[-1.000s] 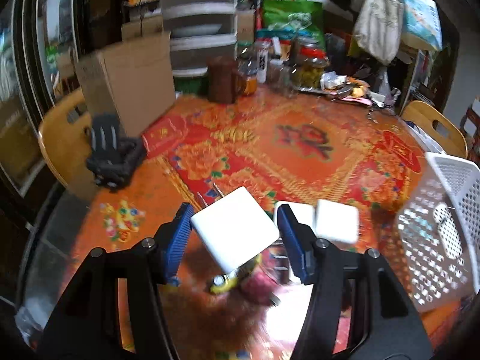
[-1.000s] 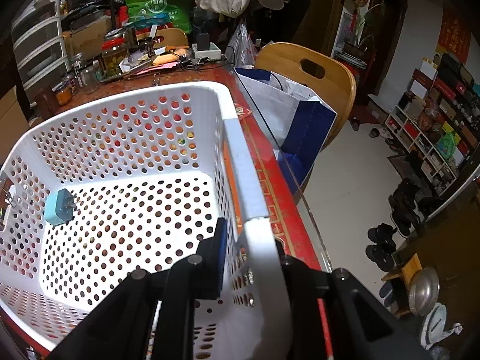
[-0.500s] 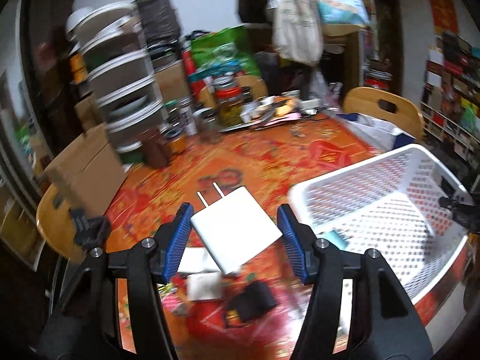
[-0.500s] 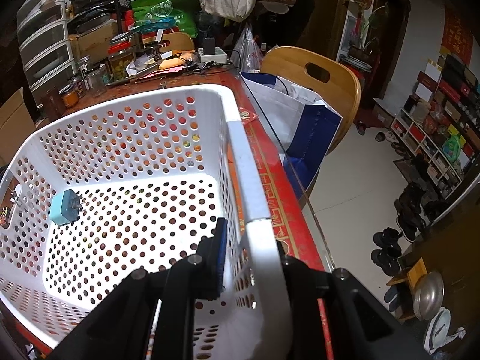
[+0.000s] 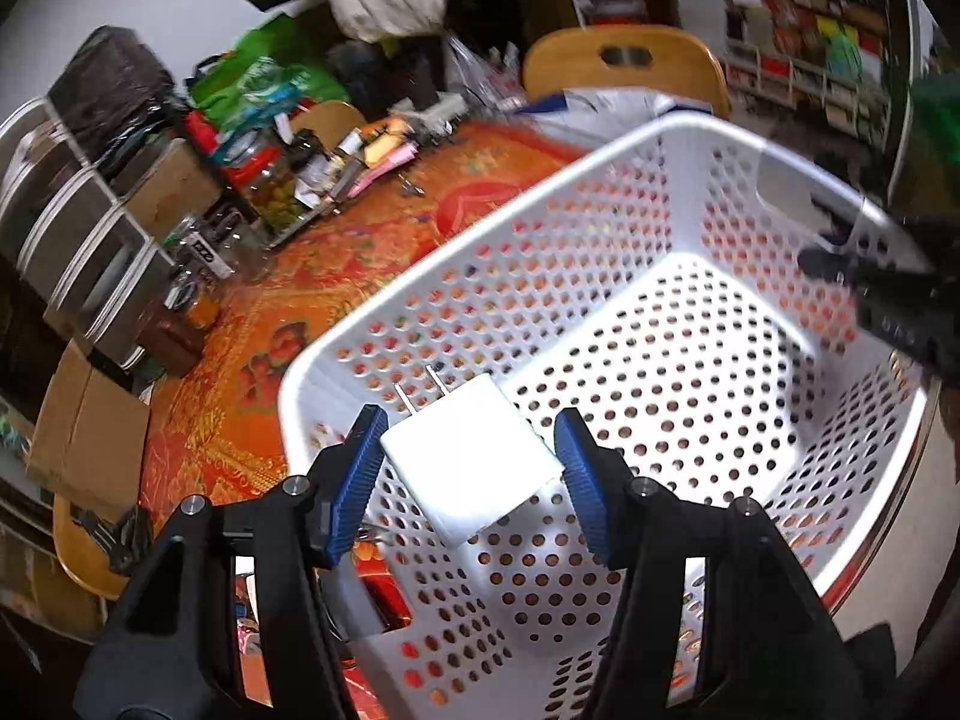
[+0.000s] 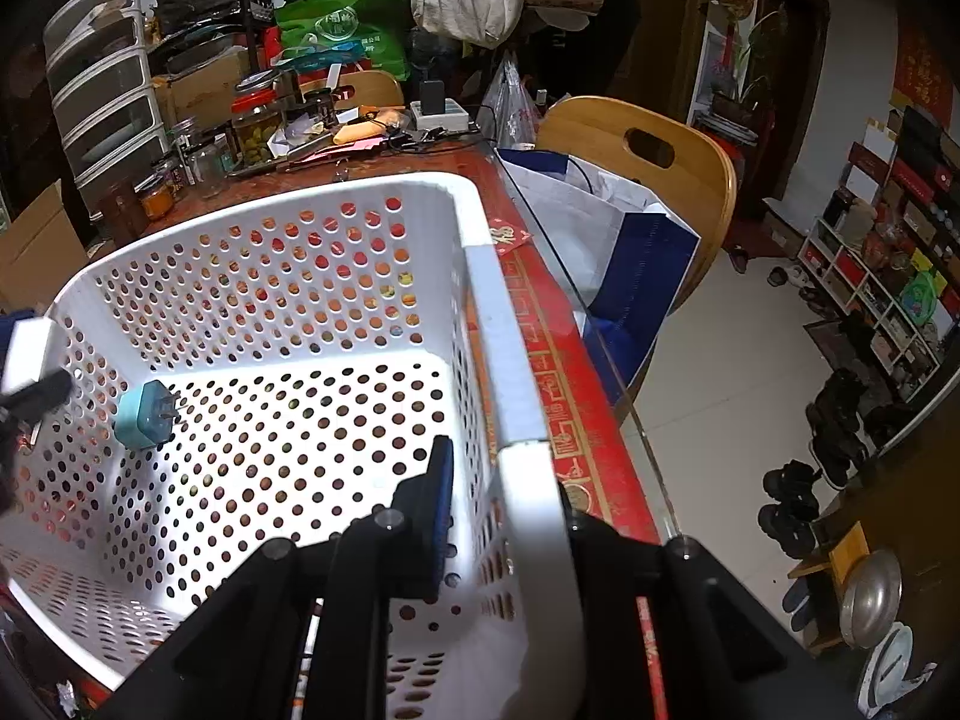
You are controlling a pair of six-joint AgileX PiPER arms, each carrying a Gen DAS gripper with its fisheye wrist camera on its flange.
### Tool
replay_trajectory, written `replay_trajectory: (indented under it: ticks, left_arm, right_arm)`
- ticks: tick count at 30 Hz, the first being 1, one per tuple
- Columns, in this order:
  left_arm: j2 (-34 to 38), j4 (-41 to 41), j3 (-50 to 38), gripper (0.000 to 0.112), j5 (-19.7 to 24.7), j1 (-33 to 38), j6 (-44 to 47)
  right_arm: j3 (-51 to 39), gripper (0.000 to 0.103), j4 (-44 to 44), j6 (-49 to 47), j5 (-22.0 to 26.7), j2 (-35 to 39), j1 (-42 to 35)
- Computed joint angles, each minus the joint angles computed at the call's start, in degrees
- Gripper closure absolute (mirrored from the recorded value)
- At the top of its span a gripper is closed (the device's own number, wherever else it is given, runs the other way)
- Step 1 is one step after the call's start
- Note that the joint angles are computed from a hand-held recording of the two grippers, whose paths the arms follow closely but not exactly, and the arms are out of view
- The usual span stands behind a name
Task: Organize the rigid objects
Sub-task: 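Carry the white charger with the left tool and release it into the basket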
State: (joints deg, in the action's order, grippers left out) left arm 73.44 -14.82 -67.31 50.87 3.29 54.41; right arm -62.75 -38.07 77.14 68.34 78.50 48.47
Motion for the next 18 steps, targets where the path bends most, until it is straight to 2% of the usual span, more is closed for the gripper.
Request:
replay_trajectory:
  ticks: [3, 11, 18]
  left_arm:
    - [3.68, 3.48, -1.84, 0.057, 0.08, -1.6, -0.3]
    - [11.27, 15.27, -4.81, 0.057, 5.33, -9.15, -6.4]
    - [16.55, 23.79, -5.96, 0.056, 9.4, -14.42, -7.7]
  right_arm:
    - [0.15, 0.086, -0.05, 0.11, -0.49, -0.17, -0.18]
    - [0.68, 0.086, 0.3, -0.34, -1.43, -0.76, -0.55]
    - [0.78, 0.086, 0.76, -0.81, -1.56, -0.91, -0.62]
